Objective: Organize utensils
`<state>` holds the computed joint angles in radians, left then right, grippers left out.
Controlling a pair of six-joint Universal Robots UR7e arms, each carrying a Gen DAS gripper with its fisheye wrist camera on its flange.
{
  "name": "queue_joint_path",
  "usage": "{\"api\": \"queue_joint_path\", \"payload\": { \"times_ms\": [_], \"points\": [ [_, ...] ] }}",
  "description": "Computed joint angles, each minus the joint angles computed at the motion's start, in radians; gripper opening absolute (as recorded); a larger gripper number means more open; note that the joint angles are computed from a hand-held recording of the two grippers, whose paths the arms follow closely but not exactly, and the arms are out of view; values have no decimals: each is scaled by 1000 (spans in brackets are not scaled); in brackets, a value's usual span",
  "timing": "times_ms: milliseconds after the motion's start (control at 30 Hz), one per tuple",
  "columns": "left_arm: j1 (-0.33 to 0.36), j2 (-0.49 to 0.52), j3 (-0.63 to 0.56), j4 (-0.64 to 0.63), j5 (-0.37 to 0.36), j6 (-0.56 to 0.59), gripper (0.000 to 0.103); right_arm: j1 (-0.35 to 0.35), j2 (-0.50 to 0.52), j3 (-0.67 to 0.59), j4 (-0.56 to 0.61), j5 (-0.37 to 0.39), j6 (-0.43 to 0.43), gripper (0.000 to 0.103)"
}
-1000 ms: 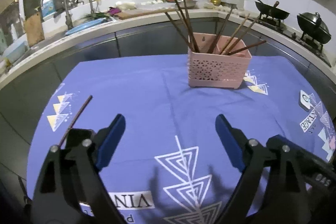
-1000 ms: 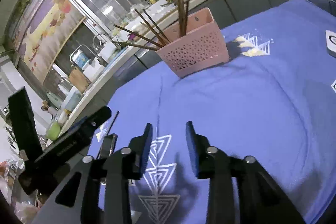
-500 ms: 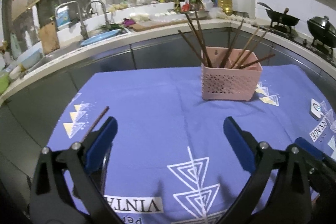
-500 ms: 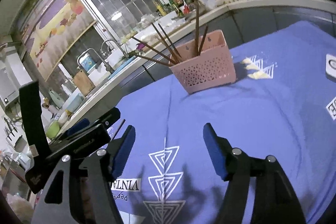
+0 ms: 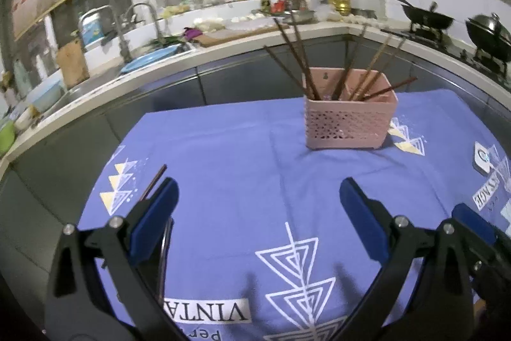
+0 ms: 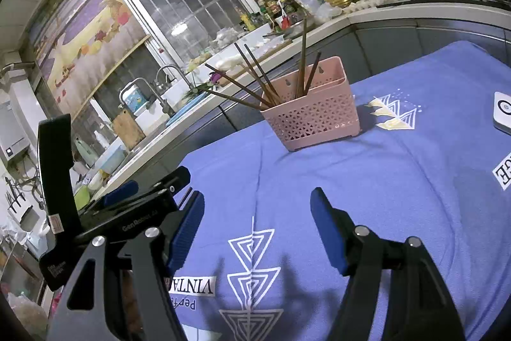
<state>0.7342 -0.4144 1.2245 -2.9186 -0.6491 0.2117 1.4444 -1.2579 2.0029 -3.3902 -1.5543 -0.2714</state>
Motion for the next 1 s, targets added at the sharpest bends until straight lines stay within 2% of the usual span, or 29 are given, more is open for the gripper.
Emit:
{"api": "queue_joint_path", "payload": {
  "times_ms": [167, 267, 333, 433, 533, 633, 1000],
  "points": [
    [-4, 26, -32, 29, 21, 65, 97, 1, 0, -2, 1, -2, 2, 69],
    [0, 24, -53, 101, 2, 24, 97, 0, 0, -3, 0, -1, -1, 69],
    [-2, 19, -56, 99, -16, 11, 97, 1, 1, -2, -3, -3, -3, 69],
    [-11, 32, -63, 52, 12, 38, 97, 4, 2, 0, -20, -10, -9, 69],
    [-17, 52, -91, 61, 48, 46, 97, 2, 2, -2, -18, -9, -10, 69],
    [-15, 50, -100, 106, 34, 16, 97, -2, -1, -4, -17, -7, -9, 69],
    [-18, 65, -105, -37, 34, 94, 97, -4, -2, -5, -32, -7, -25, 69]
  ]
}}
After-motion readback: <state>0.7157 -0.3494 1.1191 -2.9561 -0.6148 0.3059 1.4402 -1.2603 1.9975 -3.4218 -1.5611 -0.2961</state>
